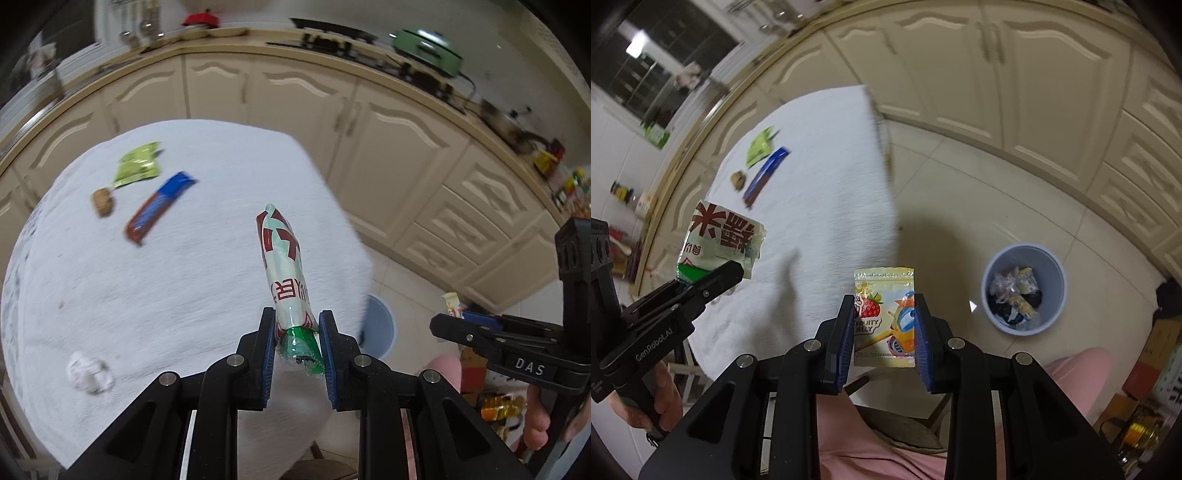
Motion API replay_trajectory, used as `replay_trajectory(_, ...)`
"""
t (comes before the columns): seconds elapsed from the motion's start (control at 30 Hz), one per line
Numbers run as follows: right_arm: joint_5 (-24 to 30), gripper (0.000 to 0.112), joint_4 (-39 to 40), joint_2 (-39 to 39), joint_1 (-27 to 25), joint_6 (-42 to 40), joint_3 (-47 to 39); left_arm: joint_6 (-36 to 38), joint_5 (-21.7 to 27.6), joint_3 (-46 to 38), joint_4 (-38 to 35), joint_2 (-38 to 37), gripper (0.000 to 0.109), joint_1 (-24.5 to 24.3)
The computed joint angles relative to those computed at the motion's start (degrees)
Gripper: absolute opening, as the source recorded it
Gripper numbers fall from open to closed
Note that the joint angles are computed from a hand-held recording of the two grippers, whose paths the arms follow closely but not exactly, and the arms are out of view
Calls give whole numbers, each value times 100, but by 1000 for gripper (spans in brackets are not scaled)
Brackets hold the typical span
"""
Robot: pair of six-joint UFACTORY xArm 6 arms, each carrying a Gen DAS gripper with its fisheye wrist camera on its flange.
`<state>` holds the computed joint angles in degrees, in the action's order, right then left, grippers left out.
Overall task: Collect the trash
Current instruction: 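Lift the wrapper and printed packet and carry both over the bucket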
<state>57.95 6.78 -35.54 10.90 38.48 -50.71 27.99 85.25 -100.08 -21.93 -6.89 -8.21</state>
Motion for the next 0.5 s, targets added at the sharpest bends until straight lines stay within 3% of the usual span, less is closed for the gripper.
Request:
replay_trajectory(0.27, 388, 30, 177, -658, -941, -321, 466, -267, -256, -183, 122, 468, 19, -1085)
replay_trajectory(0.5, 688, 30, 292, -957, -1771, -649, 719, -517, -275, -772, 259, 1374, 19, -1845)
